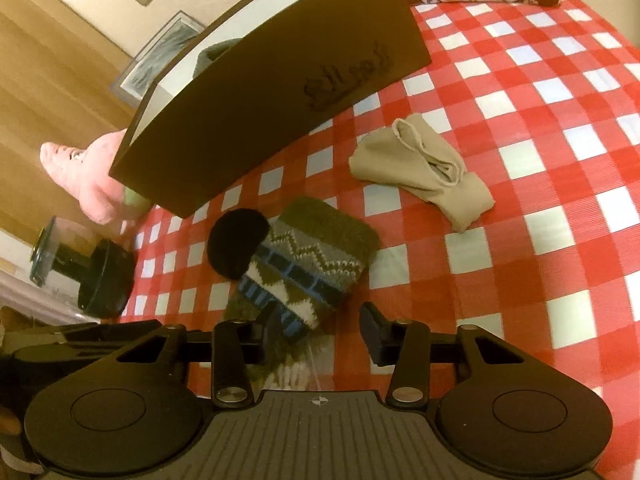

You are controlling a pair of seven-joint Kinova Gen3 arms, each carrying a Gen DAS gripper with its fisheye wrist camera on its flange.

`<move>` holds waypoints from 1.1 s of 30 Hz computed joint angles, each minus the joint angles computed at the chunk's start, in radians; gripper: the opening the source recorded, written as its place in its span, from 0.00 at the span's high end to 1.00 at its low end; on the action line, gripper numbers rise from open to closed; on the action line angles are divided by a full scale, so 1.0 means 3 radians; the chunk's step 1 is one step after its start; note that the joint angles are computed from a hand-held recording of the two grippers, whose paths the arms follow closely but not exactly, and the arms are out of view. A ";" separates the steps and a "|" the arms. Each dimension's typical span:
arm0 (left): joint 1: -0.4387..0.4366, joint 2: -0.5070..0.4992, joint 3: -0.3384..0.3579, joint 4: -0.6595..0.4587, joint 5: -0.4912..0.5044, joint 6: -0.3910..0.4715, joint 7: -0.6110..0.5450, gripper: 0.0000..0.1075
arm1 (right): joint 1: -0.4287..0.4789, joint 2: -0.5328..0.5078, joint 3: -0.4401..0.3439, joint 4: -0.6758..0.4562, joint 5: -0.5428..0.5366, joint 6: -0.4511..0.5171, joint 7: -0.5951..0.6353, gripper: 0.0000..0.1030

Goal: Organize soft objects
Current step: 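Grasp the striped knit sock with the right tool and lift it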

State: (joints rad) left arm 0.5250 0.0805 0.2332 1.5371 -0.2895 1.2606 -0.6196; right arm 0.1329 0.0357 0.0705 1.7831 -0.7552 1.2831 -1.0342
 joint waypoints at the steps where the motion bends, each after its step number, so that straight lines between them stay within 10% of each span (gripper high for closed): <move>1: -0.0004 0.0010 -0.0004 0.0002 -0.0004 -0.0009 0.0002 0.35 | -0.0005 0.0014 -0.0005 0.0013 -0.0019 -0.0022 0.0003 0.60; 9: -0.0025 0.0050 -0.0040 0.0022 0.0005 -0.0030 -0.0019 0.35 | -0.0048 0.0020 -0.0055 0.0139 -0.0107 -0.0243 -0.0028 0.90; 23: -0.0042 -0.0098 0.0011 0.0022 -0.0033 0.0035 0.0103 0.35 | 0.0074 -0.0387 0.0255 0.0247 -0.0975 -0.0123 0.0761 0.93; 33: -0.0008 -0.0155 0.0102 0.0105 0.0312 -0.0212 -0.0083 0.35 | 0.0216 -0.0500 0.0475 -0.0208 -0.0409 0.0289 0.0731 0.93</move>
State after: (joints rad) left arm 0.5228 0.0339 0.2638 1.5687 -0.1958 1.1970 -0.6445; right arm 0.1977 -0.1143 0.2130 1.7206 -0.8779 1.3697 -0.8150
